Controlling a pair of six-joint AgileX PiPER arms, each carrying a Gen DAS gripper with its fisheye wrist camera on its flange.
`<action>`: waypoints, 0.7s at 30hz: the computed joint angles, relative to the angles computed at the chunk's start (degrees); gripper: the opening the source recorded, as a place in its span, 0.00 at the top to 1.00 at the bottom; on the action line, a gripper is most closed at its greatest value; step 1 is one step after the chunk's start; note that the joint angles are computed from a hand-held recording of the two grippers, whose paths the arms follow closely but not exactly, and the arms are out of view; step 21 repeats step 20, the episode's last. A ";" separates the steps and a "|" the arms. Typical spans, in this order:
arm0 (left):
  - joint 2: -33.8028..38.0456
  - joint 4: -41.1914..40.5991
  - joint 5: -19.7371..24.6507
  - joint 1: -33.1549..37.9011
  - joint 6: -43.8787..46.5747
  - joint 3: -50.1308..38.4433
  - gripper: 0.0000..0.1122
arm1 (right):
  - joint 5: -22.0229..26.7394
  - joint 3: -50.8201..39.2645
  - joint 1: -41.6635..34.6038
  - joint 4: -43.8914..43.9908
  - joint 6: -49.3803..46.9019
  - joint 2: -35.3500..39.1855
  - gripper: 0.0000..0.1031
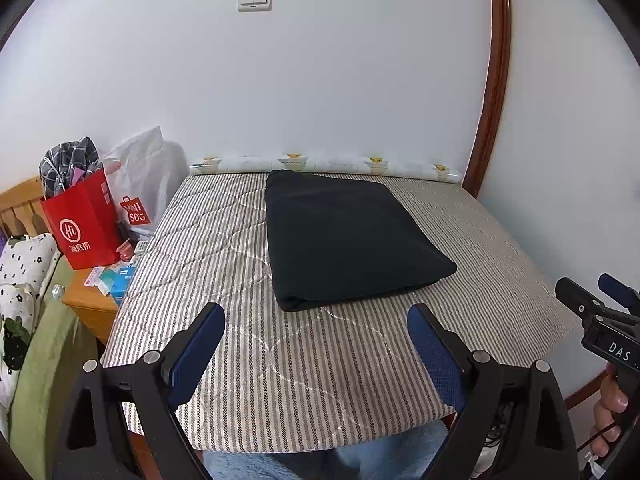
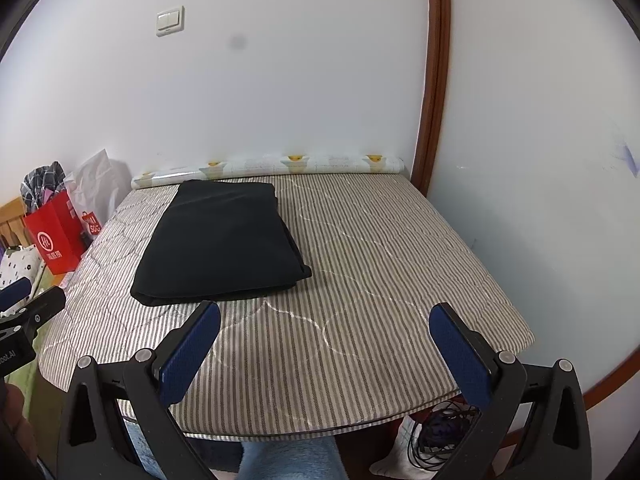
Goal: Fold small clothes
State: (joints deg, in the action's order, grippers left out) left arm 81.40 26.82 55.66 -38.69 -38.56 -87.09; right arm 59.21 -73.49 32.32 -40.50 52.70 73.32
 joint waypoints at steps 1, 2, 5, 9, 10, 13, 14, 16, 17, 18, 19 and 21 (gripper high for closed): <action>-0.02 0.28 0.05 -0.12 -0.06 0.00 0.18 | 0.16 0.00 0.05 -0.12 0.15 -0.03 0.01; 0.02 0.41 0.11 -0.22 -0.14 -0.05 0.18 | 0.27 0.01 0.10 -0.20 0.25 -0.08 0.01; -0.02 0.77 -0.06 -0.42 -0.73 0.11 0.18 | 0.51 0.04 0.41 -0.64 0.56 -0.13 0.01; 0.06 0.57 0.15 -0.44 -0.57 0.14 0.18 | 0.50 0.30 0.20 -0.46 0.55 -0.47 0.01; -0.04 0.59 0.16 -0.40 -0.48 0.21 0.18 | 0.56 0.32 0.23 -0.52 0.62 -0.51 0.01; -0.14 -0.05 0.06 0.10 0.13 0.03 0.18 | 0.67 0.25 0.15 -0.49 0.43 -0.59 0.01; -0.17 0.05 -0.02 0.17 0.05 0.02 0.18 | 0.47 0.41 0.05 -0.54 0.38 -0.76 0.01; -0.28 0.00 -0.11 0.30 -0.12 0.14 0.18 | 0.36 0.52 -0.01 -0.47 0.35 -0.82 0.01; -0.36 -0.36 -0.18 0.45 0.05 0.19 0.18 | 0.24 0.58 -0.09 -0.29 0.25 -0.85 0.01; -0.42 -0.51 -0.23 0.48 0.20 0.25 0.18 | 0.04 0.65 -0.30 -0.06 0.00 -0.93 0.01; -0.48 -0.32 -0.18 0.36 0.24 0.33 0.18 | 0.01 0.64 -0.25 -0.04 0.03 -0.91 0.01; -0.50 -0.13 -0.08 0.34 0.23 0.35 0.18 | 0.00 0.56 -0.25 0.07 -0.03 -0.80 0.01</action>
